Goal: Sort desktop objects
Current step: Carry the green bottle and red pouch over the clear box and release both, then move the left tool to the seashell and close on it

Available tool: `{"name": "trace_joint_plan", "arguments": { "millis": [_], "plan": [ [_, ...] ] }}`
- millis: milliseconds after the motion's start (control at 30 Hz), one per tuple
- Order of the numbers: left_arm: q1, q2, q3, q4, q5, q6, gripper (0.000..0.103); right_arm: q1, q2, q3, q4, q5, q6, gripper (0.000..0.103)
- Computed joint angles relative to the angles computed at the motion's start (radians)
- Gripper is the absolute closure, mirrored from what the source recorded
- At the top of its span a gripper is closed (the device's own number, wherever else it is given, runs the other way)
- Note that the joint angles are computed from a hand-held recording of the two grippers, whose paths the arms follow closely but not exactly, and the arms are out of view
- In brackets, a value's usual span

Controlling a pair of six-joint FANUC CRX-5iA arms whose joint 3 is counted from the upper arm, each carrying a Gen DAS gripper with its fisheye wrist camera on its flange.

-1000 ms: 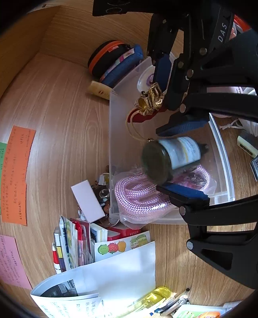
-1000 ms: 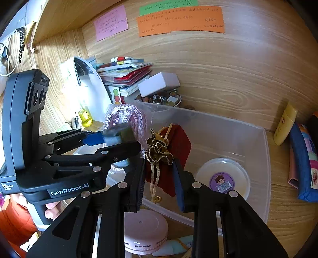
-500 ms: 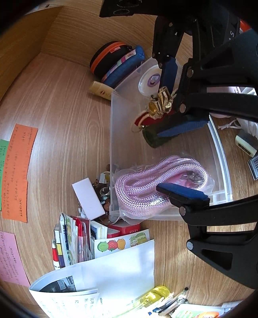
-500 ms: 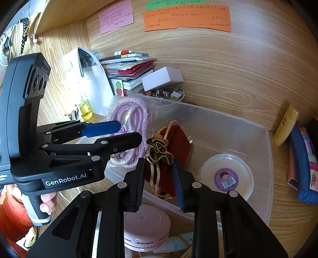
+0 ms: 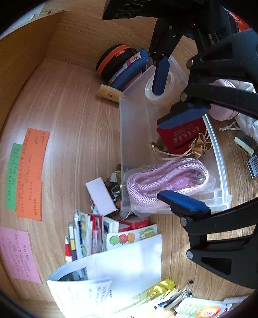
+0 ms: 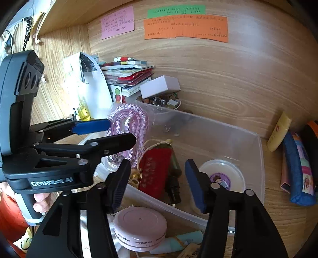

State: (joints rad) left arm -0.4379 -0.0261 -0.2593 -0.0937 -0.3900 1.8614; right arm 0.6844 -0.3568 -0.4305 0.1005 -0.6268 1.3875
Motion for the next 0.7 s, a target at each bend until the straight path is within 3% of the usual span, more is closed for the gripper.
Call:
{"name": "trace_joint_plan", "arguments": {
  "millis": [233, 300, 700],
  "plan": [
    [-0.01, -0.023, 0.016, -0.12, -0.013, 0.115, 0.018, 0.029, -0.038, -0.07, 0.157, 0.052, -0.119, 0.022],
    [-0.014, -0.029, 0.018, -0.149, -0.018, 0.139, 0.008, 0.03, -0.044, -0.077, 0.171, 0.055, -0.126, 0.021],
    [-0.03, -0.045, 0.034, -0.19, -0.078, 0.216, 0.004, 0.035, -0.141, -0.127, 0.215, 0.026, -0.167, 0.02]
  ]
}}
